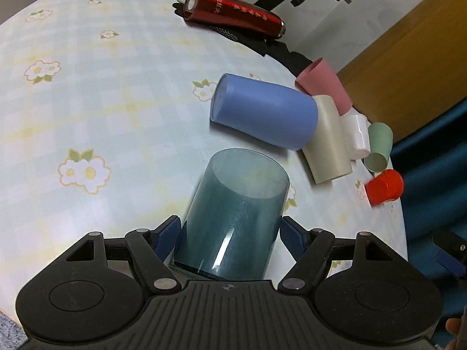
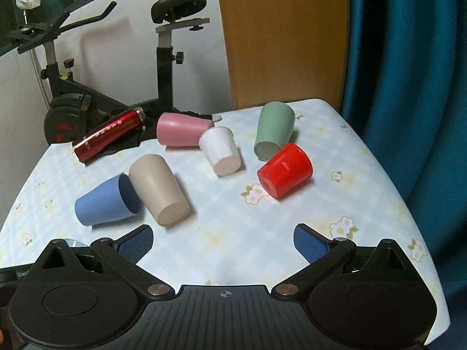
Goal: Flip cup upright
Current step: 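Lift the teal glass cup with the left tool and carry it toward the right tool, then close the right tool on the teal cup while the left tool releases it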
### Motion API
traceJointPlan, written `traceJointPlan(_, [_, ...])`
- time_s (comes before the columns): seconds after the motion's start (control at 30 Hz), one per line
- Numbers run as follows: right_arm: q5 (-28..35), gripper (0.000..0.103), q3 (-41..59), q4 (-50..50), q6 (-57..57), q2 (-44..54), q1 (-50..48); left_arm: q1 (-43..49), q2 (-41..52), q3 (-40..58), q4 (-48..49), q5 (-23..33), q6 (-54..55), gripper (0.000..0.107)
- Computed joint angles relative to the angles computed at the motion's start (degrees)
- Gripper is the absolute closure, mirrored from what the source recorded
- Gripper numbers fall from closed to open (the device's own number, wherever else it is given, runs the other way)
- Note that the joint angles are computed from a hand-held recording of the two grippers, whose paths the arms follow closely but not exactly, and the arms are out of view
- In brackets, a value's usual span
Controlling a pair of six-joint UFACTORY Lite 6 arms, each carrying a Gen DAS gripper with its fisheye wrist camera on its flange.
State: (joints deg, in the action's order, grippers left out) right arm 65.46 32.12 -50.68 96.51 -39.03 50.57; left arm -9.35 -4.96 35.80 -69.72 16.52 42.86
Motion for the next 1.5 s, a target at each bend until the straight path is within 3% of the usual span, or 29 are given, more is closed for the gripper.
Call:
traceJointPlan(0.4, [-1.86,0.001,-0.01,0.25,0.70,1.66,-0.04,-4.63,0.34,0.14,-0.98,-4.41,-1.21,0.030])
traceJointPlan(0.6, [-1.99,0.001,0.37,0.40,-0.25,1.66,-0.49,-7.32,1.99,0.97,-10.37,-7.95,3.98,0.030])
traceJointPlan(0.7, [-1.49,0.001,0.29,0.55,-0.61,1.47,-0.36,-8.19,2.16,1.16,-10.68,-8.91,4.09,0.030])
traceJointPlan(0.93, [-0.90,0.002,0.39,0.45,-0.47,0.93,-0.06,-2.54,3.49,1.62,-10.58,0.38,4.51,0.028])
traceJointPlan(1.23, [-1.96,0.003,1.81,-0.26,0.07,1.29,1.23,1.06,-2.22,2.14,5.62,6.58,-6.44,0.027])
traceJointPlan(1.5, [-6.66,0.003,3.89,-0.76,-0.01,4.59,2.03,7.97,-12.23,2.21,14.73,13.34,-6.80,0.027])
